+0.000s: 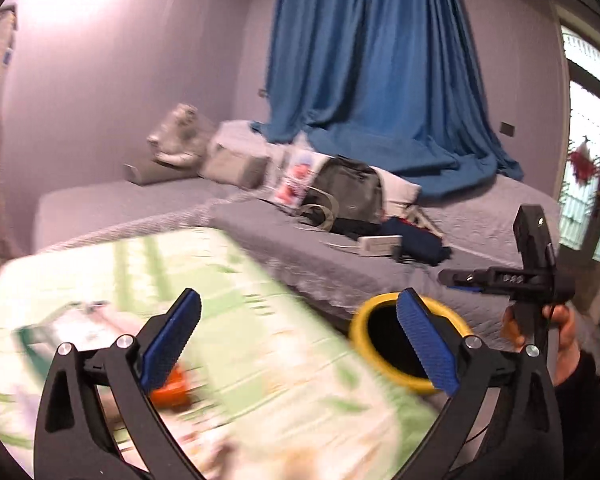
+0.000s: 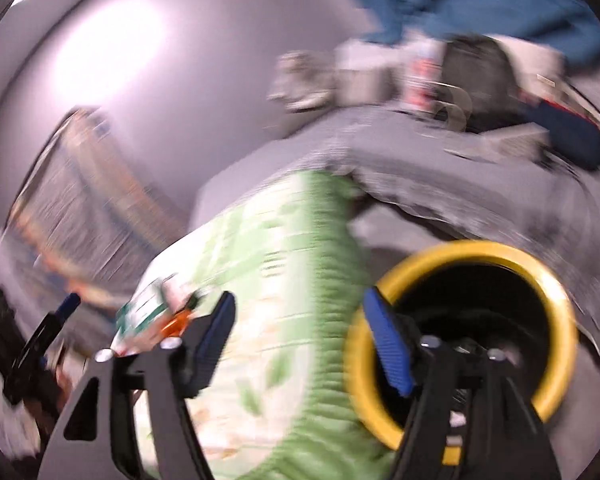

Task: Collect trash
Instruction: 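Release the carton and black bags into the yellow bin with both tools, then grasp the pink box with the right tool while the left tool grasps black bags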

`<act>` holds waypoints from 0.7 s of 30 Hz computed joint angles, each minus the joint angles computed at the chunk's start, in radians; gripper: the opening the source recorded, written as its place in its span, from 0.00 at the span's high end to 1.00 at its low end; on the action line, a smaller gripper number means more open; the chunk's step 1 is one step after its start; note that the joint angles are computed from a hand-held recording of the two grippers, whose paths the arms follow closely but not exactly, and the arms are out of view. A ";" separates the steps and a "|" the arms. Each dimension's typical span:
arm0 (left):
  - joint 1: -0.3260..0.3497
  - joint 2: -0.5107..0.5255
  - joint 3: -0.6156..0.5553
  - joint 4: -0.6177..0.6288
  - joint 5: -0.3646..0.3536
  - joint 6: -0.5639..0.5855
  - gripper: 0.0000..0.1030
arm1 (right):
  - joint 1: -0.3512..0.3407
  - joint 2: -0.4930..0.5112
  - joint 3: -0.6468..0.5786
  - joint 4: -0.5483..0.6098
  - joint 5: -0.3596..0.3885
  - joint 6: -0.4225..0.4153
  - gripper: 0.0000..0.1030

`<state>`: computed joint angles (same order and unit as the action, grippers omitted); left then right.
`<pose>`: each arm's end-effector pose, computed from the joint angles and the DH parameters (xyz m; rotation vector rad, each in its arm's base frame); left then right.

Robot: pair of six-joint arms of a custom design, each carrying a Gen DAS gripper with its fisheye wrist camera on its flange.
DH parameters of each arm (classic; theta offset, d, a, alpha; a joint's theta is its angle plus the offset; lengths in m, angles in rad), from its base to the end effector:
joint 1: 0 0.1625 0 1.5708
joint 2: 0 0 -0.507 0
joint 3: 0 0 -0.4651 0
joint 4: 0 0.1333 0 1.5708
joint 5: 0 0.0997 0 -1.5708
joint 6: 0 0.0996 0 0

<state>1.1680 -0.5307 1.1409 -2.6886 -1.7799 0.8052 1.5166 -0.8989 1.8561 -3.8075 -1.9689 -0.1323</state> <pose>-0.2699 -0.9208 0.1159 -1.7317 -2.3690 0.8071 0.0566 -0.7041 0.2482 -0.2423 -2.1949 1.5769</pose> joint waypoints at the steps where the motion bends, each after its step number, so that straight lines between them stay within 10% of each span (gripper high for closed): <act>1: 0.012 -0.014 0.009 -0.025 0.015 0.010 0.08 | 0.009 0.017 -0.025 0.042 0.034 -0.045 0.30; 8: 0.095 -0.100 0.046 -0.052 0.199 0.026 0.08 | 0.065 0.177 -0.250 0.403 0.137 -0.280 0.16; 21: 0.202 -0.132 0.071 0.034 0.323 -0.122 0.08 | 0.136 0.475 -0.717 0.892 -0.131 -0.467 0.16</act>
